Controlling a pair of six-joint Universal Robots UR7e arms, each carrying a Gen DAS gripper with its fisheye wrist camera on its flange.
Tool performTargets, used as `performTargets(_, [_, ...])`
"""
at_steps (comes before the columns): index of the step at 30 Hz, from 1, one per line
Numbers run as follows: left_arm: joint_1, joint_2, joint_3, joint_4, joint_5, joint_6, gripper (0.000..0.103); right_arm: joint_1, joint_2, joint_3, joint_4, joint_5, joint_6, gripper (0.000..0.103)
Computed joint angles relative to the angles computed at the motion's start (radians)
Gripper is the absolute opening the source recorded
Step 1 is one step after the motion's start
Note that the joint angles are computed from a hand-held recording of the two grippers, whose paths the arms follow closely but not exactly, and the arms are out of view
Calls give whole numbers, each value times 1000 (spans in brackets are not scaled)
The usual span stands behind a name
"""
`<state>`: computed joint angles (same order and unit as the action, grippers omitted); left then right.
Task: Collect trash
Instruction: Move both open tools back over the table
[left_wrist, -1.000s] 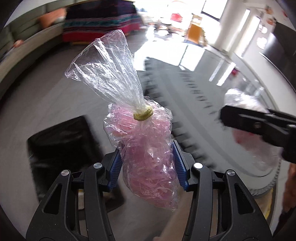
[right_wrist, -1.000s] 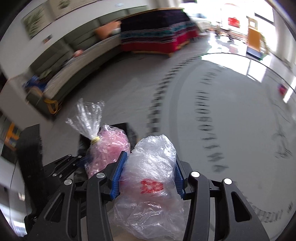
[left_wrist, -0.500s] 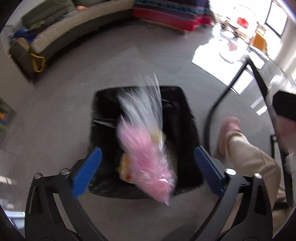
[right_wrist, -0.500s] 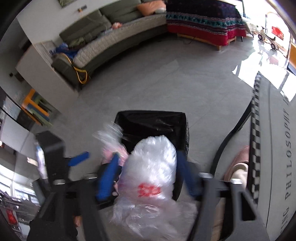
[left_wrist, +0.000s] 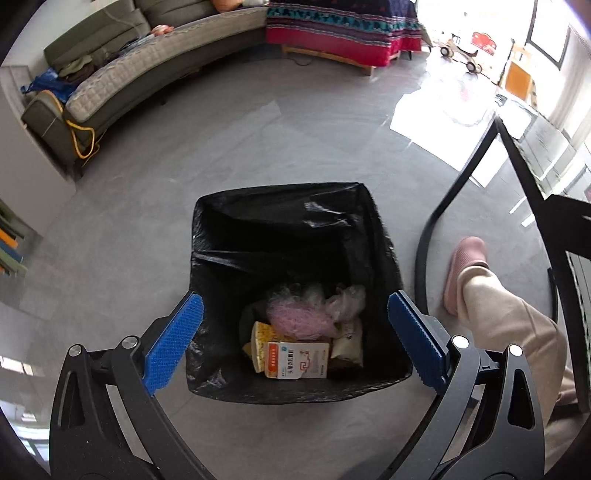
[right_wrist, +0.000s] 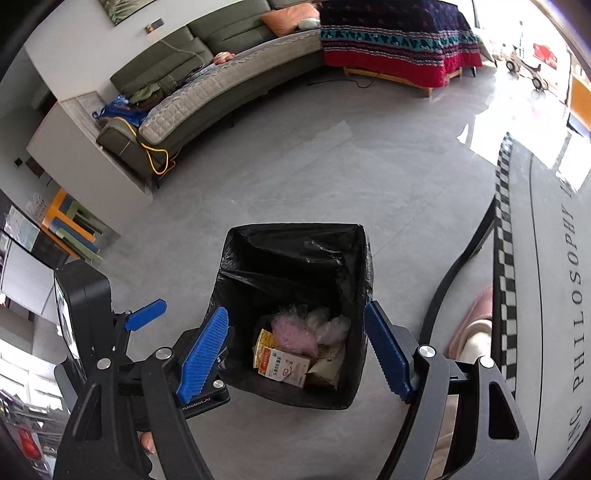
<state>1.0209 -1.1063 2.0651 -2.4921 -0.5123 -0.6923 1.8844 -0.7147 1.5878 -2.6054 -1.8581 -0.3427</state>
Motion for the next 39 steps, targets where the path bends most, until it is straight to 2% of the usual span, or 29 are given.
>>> performTargets(12, [-52,103,-81,-88,-61,161,97,-66,-104,70,-72,-17,6,77])
performTargets(21, [-108,267,-248,-150,-125,362,97,-148,-210,106,-139,-53,44,77])
performTargets(29, [-138,401,-404,-179,-218,463,97,-226,-298,122,-166,-95,64,77])
performTargets(39, [-169,560,-620,-116,-303,572,97,-309,-376,119,-180,-137,75,77])
